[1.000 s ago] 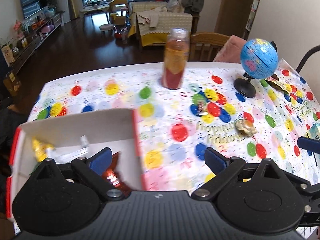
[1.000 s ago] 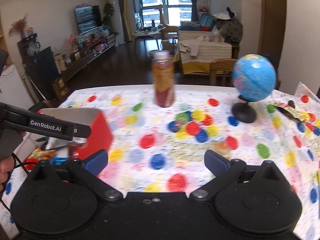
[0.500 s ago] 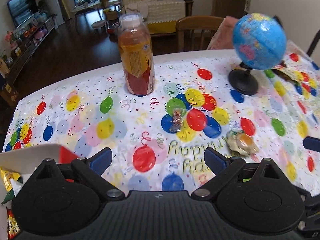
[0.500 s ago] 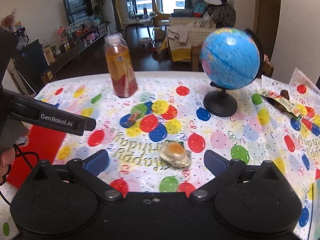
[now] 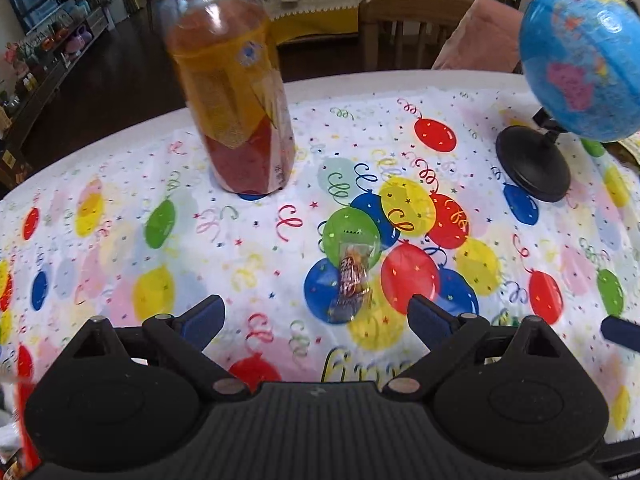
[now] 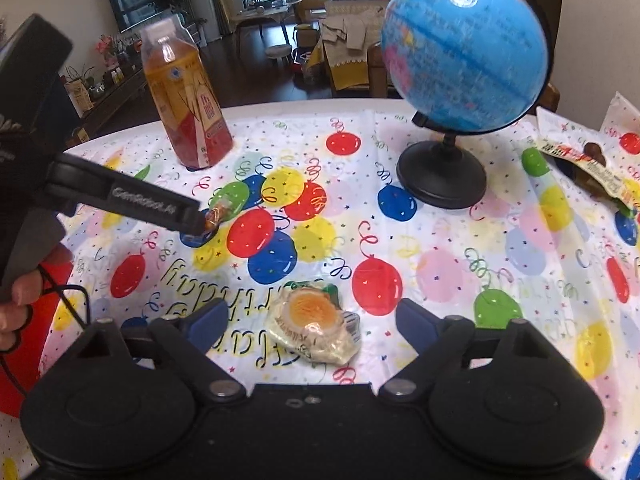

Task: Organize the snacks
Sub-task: 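Grasp the brown wrapped candy with the left tool while the right tool grasps the orange cake packet, then carry the brown candy with the left tool while the right tool carries the cake packet into the box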

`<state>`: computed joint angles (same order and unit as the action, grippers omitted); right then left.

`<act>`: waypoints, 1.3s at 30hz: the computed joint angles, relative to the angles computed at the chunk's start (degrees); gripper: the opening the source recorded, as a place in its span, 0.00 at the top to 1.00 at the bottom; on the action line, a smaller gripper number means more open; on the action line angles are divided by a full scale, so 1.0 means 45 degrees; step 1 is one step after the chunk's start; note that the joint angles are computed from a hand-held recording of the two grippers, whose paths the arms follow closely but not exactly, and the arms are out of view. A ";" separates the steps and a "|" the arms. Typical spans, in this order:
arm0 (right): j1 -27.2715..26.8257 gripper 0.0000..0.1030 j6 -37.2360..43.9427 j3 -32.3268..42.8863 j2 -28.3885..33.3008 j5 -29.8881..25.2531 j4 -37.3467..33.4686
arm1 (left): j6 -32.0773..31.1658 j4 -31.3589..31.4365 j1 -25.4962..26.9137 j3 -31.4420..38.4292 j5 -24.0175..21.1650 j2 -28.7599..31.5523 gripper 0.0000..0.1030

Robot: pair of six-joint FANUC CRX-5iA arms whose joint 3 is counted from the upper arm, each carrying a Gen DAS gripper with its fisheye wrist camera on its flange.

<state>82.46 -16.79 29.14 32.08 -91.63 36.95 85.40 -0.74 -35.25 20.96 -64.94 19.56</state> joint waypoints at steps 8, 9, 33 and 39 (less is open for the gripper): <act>-0.0365 0.31 0.0445 -0.0471 -0.0100 0.0636 -0.0314 | -0.0115 0.0264 0.0040 0.0699 -0.0109 0.1051 0.29; -0.0403 0.34 0.0566 -0.0435 -0.0059 0.0603 -0.0366 | -0.0205 0.0360 0.0056 0.0730 -0.0124 0.1133 0.32; 0.0104 0.58 -0.0111 -0.0009 0.0056 0.0132 -0.0310 | -0.0145 0.0823 0.0348 -0.0624 0.0079 -0.0182 0.84; 0.0554 0.72 -0.0327 0.0859 0.0375 -0.0481 -0.0249 | -0.0332 0.1117 0.0493 -0.1350 -0.0170 -0.1172 0.84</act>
